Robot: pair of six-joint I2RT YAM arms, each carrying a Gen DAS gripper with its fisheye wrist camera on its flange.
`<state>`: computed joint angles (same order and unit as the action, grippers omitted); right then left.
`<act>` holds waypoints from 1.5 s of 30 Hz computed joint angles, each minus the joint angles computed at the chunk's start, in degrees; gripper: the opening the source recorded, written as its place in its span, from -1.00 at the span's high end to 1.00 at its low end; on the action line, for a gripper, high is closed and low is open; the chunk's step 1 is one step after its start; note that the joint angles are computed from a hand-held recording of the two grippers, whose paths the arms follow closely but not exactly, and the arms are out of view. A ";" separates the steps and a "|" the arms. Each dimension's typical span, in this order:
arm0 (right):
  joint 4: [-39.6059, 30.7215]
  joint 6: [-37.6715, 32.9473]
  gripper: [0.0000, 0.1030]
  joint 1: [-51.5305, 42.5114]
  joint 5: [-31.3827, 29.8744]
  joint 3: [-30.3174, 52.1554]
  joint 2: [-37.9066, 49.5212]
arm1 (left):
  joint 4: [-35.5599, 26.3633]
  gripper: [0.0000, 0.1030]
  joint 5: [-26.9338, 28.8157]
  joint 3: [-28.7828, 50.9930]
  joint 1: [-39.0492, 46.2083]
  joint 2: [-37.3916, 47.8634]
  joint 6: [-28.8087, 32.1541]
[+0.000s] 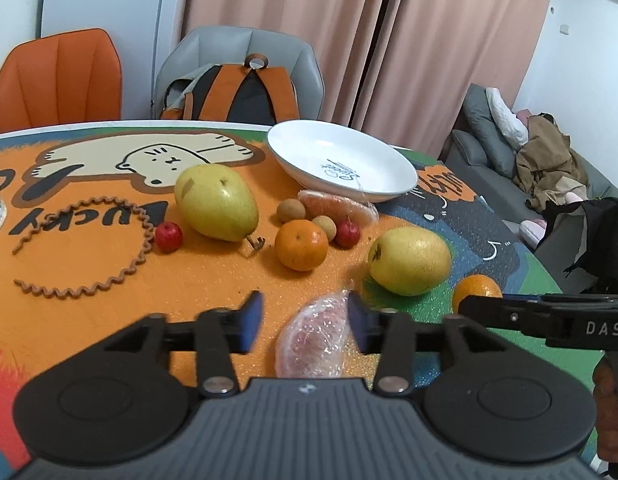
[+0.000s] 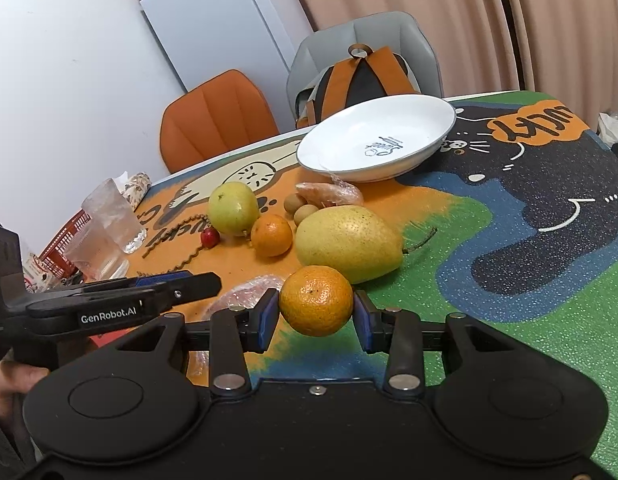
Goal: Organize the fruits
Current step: 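Close the left tool on the plastic-wrapped pink fruit while the right tool holds the tangerine, then lift and carry the wrapped fruit and tangerine over the white plate with both tools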
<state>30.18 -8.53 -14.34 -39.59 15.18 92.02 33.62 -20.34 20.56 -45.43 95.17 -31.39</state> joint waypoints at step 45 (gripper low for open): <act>-0.08 -0.74 0.27 -1.84 -2.82 1.38 0.22 | -5.36 0.25 -8.39 3.19 -3.03 -2.67 1.53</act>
<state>30.10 -9.27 -16.18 -42.41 16.55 92.24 28.26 -28.73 23.75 -48.45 92.50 -29.86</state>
